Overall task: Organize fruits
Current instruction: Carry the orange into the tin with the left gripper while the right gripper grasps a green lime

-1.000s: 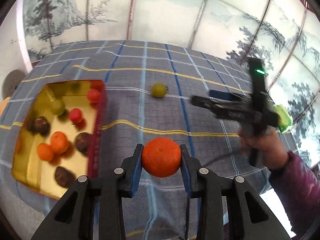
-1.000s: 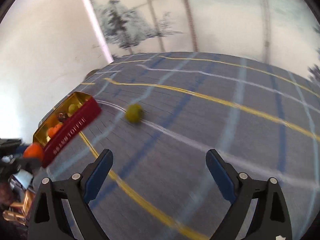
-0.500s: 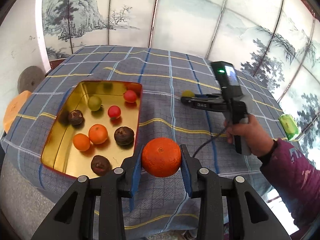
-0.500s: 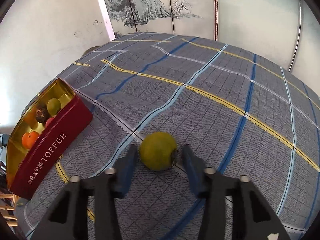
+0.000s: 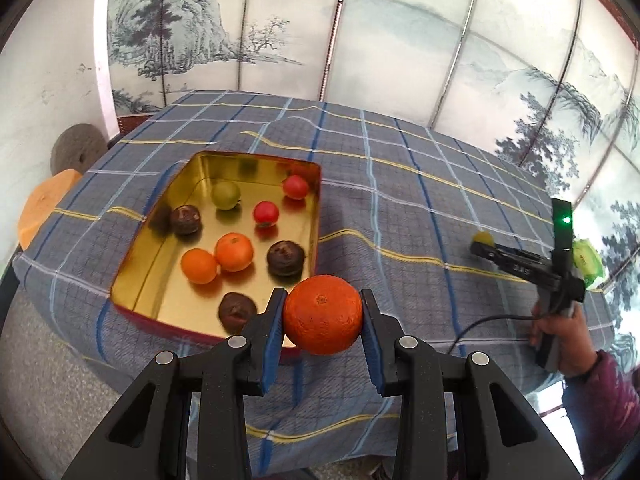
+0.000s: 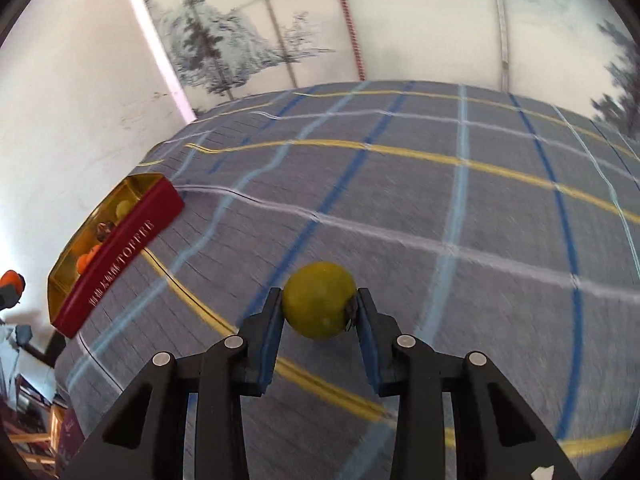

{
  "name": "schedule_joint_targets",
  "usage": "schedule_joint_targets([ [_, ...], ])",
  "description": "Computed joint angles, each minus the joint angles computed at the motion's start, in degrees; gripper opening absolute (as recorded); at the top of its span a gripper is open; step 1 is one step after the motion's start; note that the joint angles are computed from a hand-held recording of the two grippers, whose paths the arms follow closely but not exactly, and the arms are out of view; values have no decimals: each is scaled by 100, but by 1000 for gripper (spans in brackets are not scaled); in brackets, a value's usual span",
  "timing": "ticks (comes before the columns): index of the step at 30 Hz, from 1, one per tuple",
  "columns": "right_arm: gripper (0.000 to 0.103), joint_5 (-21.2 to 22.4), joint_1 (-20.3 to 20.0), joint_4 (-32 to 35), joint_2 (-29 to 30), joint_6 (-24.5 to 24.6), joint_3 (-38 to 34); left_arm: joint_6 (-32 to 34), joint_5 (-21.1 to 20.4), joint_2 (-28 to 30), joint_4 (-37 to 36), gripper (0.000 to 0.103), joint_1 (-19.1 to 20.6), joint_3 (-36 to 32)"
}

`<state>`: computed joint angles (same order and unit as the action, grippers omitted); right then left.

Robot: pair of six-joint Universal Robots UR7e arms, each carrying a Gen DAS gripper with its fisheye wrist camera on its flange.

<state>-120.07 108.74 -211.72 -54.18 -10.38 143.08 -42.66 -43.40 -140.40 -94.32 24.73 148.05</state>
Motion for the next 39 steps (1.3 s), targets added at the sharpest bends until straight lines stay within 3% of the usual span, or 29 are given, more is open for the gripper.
schedule_joint_targets([
  [10,34,-63,-42,75,-20,117,2,-240,530,-211,709,37,-114,-31],
  [18,34,-113,-45,169,-12,158,-22,369,809,-27,144,37,258,67],
  [29,34,-118,-40,169,-8,162,-26,1991,987,800,-1982,37,1190,261],
  [39,34,-117,-40,167,-9,159,-23,3715,1066,2229,-4576,37,2086,244],
])
